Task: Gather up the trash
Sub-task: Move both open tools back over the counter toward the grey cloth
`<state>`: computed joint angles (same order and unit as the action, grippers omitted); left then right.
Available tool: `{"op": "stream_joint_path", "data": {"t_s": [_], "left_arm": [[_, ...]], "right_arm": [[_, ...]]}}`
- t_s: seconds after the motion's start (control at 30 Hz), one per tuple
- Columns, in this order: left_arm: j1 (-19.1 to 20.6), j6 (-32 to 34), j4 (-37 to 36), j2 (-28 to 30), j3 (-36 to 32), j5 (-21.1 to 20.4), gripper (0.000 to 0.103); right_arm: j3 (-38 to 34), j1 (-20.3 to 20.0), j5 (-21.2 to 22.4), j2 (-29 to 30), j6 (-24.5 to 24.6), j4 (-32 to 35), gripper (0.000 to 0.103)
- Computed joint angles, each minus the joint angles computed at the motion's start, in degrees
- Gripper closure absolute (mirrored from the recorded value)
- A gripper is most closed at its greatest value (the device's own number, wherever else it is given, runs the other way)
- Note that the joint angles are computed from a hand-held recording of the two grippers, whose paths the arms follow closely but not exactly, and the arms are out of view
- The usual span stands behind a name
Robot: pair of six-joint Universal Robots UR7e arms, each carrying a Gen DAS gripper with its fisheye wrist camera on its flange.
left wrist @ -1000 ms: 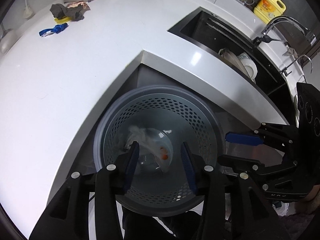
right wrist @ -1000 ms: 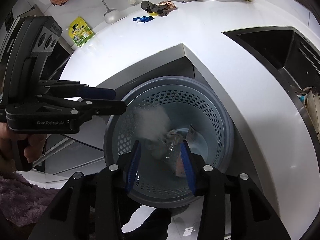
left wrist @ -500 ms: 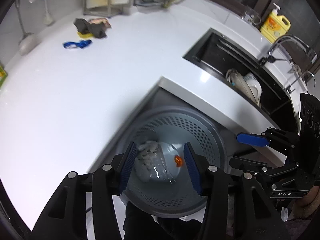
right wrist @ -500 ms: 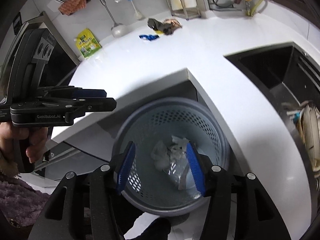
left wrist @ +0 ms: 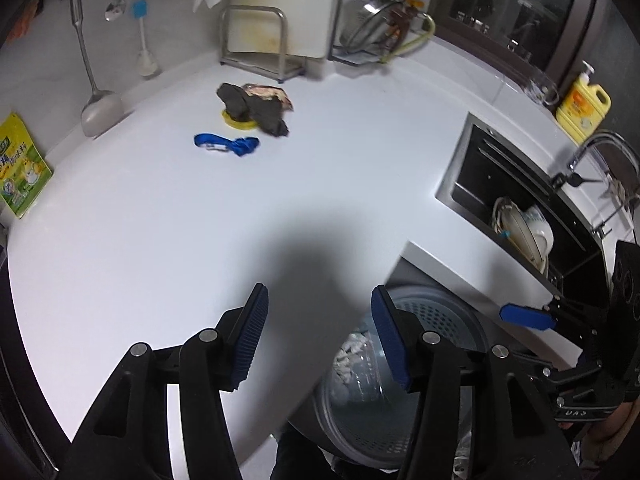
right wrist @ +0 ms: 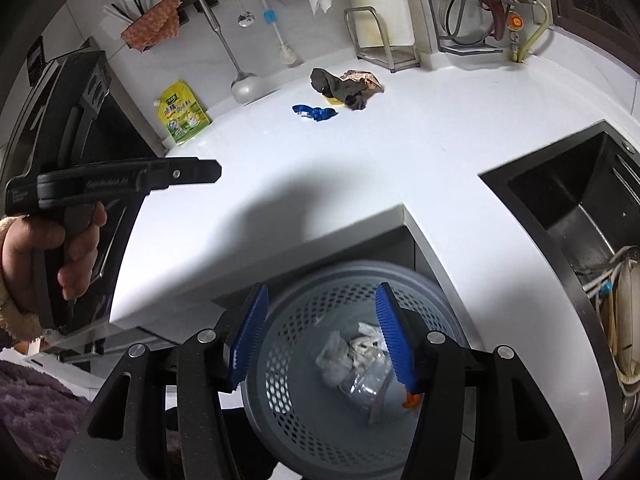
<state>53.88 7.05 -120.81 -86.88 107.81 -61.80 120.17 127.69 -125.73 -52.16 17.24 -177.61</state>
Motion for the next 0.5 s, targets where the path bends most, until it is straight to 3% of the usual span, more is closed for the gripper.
{"op": "stream_joint_path", "data": {"t_s": [0.5], "left_arm": [[9.0,8.4,-0.8,14.1,-19.8,-1.9,0.048]], "right_arm": [[-22.9,-5.3,1.5,11.5,-11.3,6.0,0.049]]}}
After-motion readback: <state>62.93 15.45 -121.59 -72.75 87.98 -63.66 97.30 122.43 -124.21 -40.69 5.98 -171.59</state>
